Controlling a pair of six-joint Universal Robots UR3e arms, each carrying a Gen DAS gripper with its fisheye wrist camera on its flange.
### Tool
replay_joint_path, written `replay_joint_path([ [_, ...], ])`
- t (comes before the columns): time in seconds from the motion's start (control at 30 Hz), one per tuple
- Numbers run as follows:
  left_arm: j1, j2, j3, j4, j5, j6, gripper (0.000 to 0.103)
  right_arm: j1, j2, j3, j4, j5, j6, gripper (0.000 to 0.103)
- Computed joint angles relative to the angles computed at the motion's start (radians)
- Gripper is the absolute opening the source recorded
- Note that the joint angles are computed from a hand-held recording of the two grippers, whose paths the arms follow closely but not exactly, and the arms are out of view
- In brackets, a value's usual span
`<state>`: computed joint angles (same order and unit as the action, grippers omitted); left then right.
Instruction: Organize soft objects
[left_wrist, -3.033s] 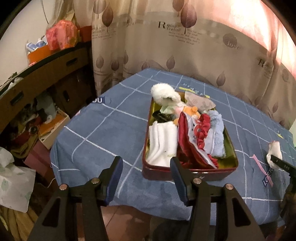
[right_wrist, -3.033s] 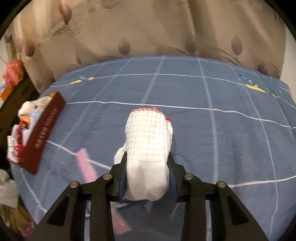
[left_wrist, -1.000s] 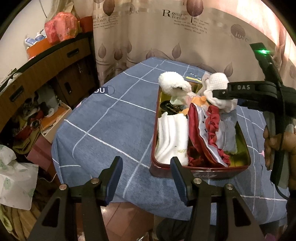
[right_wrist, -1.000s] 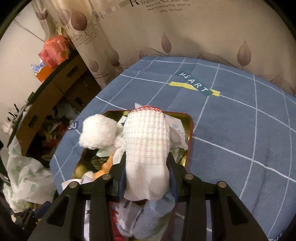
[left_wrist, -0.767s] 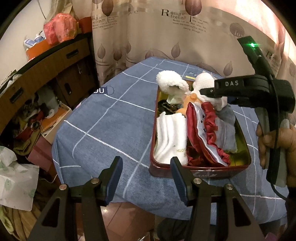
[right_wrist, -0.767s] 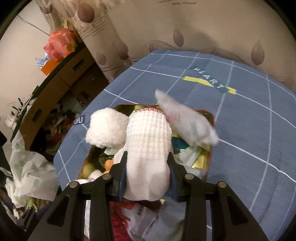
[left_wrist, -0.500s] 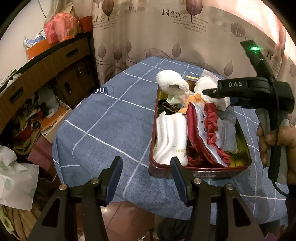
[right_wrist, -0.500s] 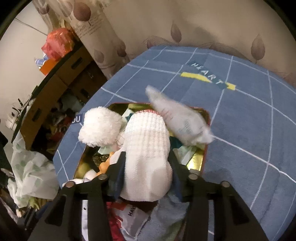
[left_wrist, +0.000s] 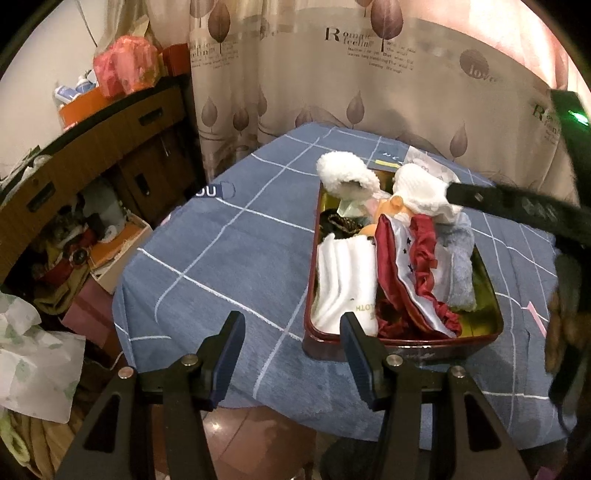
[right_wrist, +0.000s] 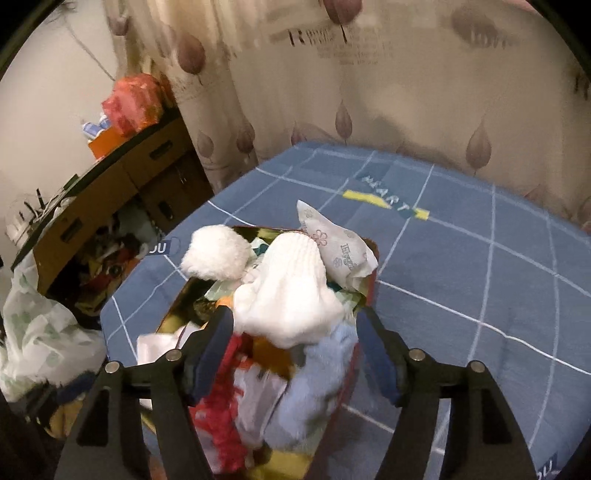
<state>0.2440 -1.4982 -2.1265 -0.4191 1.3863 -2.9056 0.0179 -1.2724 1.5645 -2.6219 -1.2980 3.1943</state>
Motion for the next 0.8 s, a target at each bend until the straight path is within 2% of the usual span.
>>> replay_joint_path([
  [0.03,-0.001,0.003,-0.002,0.004,0.001,0.000,0.055,0.010,-0.032,0.047,-0.041,-0.014,0.001,0.067],
  [0.1,-0.003,0.014,-0.014,0.020,0.003,0.003,0.055,0.043,-0.100,0.152,-0.136,-0.072,0.008,0.080],
  [0.17,-0.004,0.027,-0.024,0.032,0.001,0.003,0.055,0.086,-0.160,0.246,-0.222,-0.142,0.019,0.090],
  [0.2,-0.002,0.034,-0.030,0.041,-0.002,0.004,0.055,0.112,-0.186,0.286,-0.258,-0.183,0.024,0.092],
  [0.3,0.009,0.055,-0.046,0.063,-0.018,0.008,0.055,0.183,-0.228,0.351,-0.297,-0.308,0.052,0.093],
  [0.4,0.022,0.076,-0.062,0.080,-0.041,0.016,0.055,0.219,-0.266,0.415,-0.339,-0.365,0.085,0.096],
  [0.47,0.032,0.093,-0.070,0.081,-0.063,0.023,0.055,0.264,-0.271,0.427,-0.340,-0.445,0.117,0.098],
  [0.53,0.042,0.116,-0.087,0.091,-0.087,0.031,0.055,0.281,-0.295,0.462,-0.371,-0.457,0.129,0.098],
  [0.67,0.043,0.144,-0.100,0.095,-0.105,0.033,0.055,0.375,-0.281,0.445,-0.370,-0.603,0.160,0.101],
  [0.8,0.068,0.182,-0.126,0.103,-0.155,0.040,0.055,0.424,-0.288,0.455,-0.428,-0.689,0.178,0.101],
])
